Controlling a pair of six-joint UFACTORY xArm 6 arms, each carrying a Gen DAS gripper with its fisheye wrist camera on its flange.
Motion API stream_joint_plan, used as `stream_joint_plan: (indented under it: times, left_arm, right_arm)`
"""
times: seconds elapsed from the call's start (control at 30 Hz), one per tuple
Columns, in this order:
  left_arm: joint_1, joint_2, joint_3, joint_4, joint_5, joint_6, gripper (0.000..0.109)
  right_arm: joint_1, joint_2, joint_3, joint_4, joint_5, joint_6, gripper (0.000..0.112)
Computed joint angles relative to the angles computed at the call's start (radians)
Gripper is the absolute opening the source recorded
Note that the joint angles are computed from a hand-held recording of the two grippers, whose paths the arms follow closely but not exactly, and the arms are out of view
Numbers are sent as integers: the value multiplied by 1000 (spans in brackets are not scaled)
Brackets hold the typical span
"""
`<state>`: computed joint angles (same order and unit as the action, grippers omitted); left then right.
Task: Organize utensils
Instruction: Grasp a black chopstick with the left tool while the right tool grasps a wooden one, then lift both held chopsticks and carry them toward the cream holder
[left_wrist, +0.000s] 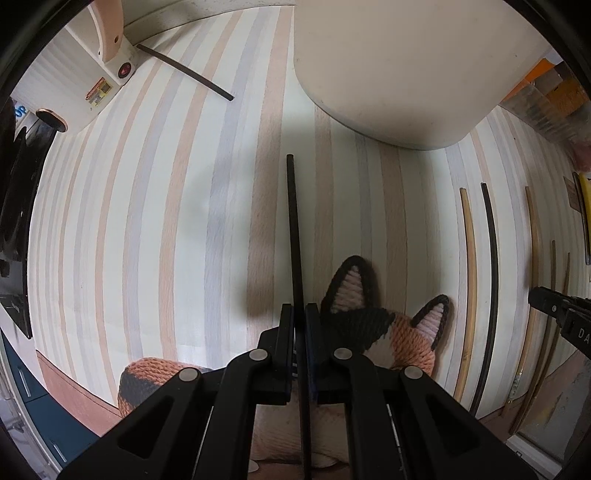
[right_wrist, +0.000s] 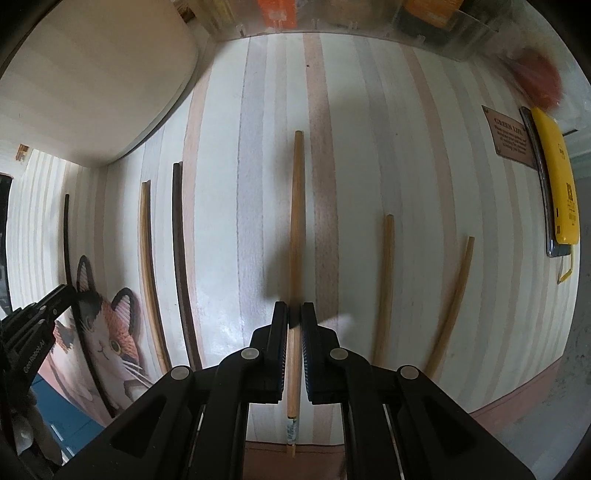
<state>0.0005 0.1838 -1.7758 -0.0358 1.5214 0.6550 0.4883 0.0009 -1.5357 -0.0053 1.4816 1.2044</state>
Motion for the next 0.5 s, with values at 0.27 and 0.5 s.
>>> stream_joint_plan:
  times: [0.27, 0.5]
  left_arm:
    - [-5, -2, 4, 6, -6, 1, 4]
    - [-8, -9, 17, 12, -14, 1, 4]
  right_arm:
    - [9, 23, -23, 1, 4, 5, 8]
    - [12, 29, -28, -3, 5, 5, 8]
